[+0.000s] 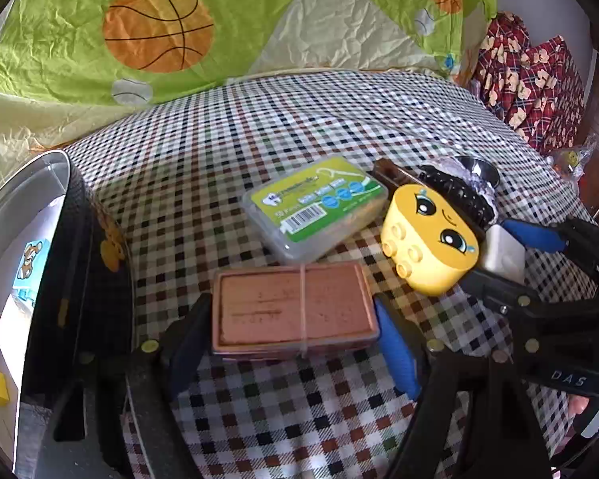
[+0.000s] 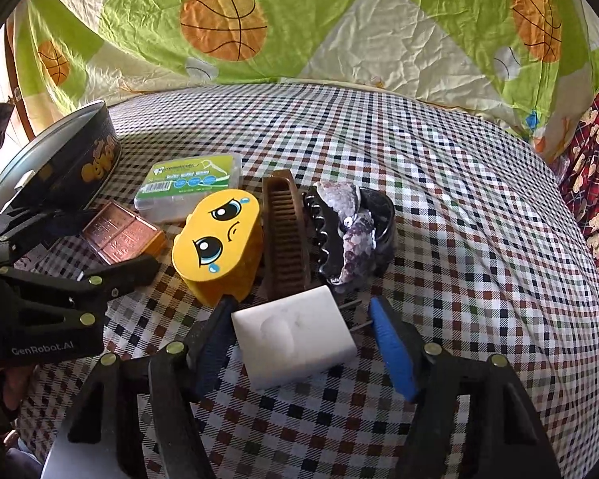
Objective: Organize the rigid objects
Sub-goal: 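Grasp the brown rubber-banded box with the left gripper while the right gripper grasps the white block, then carry the brown box and white block toward the silver tin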
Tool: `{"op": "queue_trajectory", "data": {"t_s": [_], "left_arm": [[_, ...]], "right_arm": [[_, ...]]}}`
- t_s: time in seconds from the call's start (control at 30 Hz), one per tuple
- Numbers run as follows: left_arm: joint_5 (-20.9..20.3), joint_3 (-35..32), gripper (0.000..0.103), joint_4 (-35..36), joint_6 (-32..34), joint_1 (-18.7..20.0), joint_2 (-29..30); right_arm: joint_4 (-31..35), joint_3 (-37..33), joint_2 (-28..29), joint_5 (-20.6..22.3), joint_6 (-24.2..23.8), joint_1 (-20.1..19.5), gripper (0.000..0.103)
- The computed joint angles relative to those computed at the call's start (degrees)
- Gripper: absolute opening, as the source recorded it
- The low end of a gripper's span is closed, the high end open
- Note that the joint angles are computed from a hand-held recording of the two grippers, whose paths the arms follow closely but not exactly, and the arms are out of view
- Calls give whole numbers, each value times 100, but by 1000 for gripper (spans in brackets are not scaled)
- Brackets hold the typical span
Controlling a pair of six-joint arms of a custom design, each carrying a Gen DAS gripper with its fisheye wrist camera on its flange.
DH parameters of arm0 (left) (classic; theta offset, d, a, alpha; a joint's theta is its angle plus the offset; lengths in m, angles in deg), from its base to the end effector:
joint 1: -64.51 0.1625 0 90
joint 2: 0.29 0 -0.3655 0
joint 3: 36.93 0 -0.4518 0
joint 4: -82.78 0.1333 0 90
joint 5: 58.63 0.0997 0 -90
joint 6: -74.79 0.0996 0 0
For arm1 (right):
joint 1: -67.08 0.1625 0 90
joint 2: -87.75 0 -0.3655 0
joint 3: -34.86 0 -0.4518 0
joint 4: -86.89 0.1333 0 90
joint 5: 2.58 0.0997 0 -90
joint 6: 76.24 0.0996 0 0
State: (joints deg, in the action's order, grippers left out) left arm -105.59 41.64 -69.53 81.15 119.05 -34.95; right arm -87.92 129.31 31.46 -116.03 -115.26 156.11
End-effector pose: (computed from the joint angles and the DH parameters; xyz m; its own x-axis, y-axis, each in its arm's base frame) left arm -0.2675 -0.7225 0.0194 -0.6549 0.3326 -0.6786 0.6269 0.7406 -0.2420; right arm 0.0819 -0.6945 0.1972 -0.7162 -0.1953 0.6701 -0.5654 0.7252 -0.3930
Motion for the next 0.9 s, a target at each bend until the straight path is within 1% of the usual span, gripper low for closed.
{"op": "queue_trajectory", "data": {"t_s": [0.17, 0.43, 0.57, 0.7, 0.9], "left_arm": [[50, 137, 78, -369, 90, -30, -49], [180, 438, 78, -1466, 513, -118, -112], [270, 558, 78, -2202, 882, -185, -81], [202, 627, 78, -2643, 1181, -215, -74], [261, 754, 78, -3496, 1600, -291, -34]], "right_arm": [[-441, 163, -71, 96, -100, 6, 69], [-1062, 382, -152, 328, -282, -12, 69], [-1439, 581, -264, 663, -297, -68, 69], [-1782, 807, -415, 1180, -86, -161, 69], [-2332, 983, -433, 1554, 104, -192, 69]]}}
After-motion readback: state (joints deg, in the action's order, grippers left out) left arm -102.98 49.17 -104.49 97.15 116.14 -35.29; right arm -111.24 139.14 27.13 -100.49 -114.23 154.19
